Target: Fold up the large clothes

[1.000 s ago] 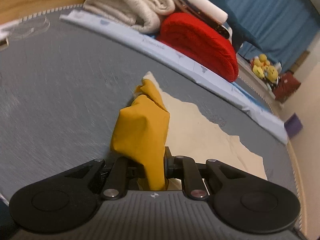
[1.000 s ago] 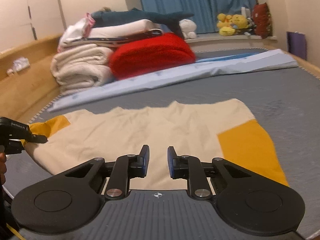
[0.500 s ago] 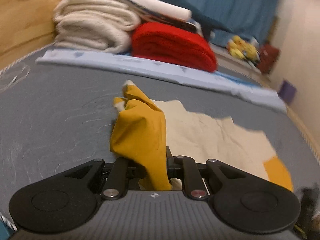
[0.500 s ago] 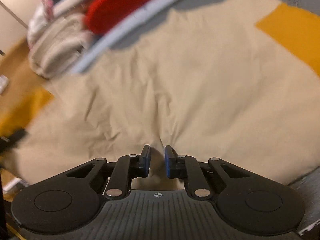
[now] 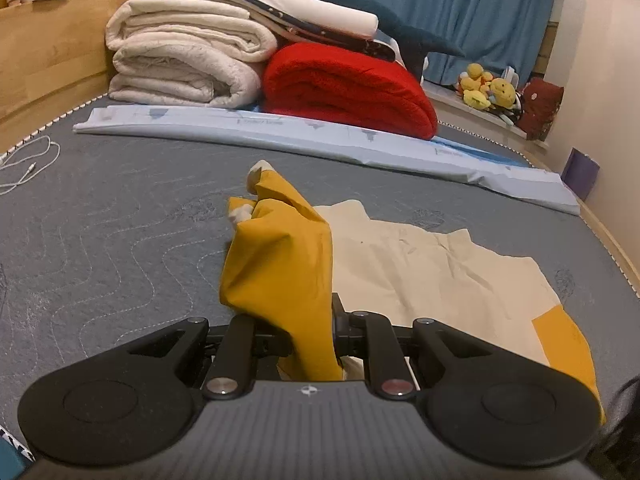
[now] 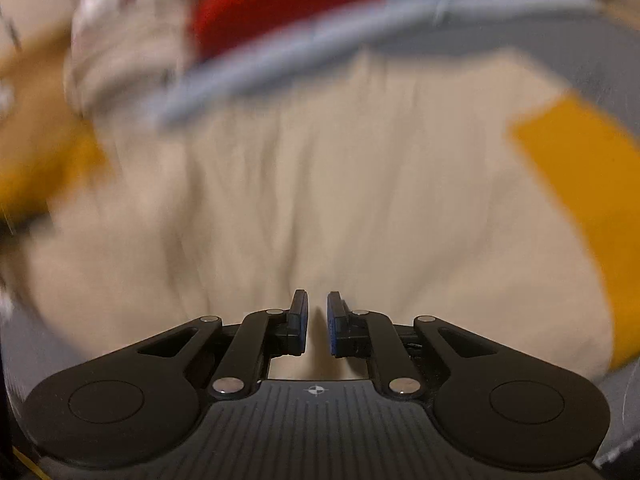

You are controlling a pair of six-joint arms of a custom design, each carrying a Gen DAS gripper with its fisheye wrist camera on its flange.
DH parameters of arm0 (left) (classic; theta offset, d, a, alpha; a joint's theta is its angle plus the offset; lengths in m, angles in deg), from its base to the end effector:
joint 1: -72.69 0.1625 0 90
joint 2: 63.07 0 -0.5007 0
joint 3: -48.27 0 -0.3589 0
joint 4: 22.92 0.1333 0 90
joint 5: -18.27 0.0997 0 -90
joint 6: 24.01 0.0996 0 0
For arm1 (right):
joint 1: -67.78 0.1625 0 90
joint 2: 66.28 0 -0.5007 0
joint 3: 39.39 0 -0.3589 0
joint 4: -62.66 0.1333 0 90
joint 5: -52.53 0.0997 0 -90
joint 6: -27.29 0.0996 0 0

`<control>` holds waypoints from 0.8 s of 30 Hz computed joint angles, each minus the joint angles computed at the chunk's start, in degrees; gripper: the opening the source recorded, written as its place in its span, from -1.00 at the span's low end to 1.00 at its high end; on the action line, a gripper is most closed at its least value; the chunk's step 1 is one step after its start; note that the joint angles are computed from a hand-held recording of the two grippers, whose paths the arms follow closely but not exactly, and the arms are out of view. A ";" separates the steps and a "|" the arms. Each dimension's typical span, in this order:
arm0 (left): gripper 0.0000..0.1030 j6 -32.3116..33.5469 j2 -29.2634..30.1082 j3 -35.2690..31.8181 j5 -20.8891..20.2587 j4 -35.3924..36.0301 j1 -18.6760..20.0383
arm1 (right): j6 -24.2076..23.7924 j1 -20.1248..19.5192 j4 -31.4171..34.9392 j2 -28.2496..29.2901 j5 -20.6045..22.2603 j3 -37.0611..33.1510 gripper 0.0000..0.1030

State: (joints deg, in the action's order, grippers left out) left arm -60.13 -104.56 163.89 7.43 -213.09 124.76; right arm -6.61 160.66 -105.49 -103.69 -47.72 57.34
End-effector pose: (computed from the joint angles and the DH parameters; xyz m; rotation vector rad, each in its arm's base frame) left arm -0.1687 -0.5925 0.1759 -0.3345 1.9131 -1.3018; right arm 0.1509 -0.7001 0.0974 0.8611 -2.7249 0.3880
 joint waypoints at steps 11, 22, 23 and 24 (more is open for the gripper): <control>-0.65 0.35 1.29 -1.44 2.69 1.20 -1.41 | -17.11 -3.34 -15.63 -8.22 16.18 5.94 -0.84; -0.65 13.47 5.81 -7.91 3.26 -7.87 -1.43 | -28.55 -9.42 -16.51 -7.67 22.59 -11.18 -0.53; -0.65 15.22 6.42 -8.80 3.20 -9.12 -1.39 | -27.86 -10.09 -16.25 -7.04 21.54 -12.46 -0.53; -0.65 17.26 7.05 -9.78 3.05 -10.79 -1.32 | -26.80 -10.25 -15.04 -6.55 19.60 -13.70 -0.53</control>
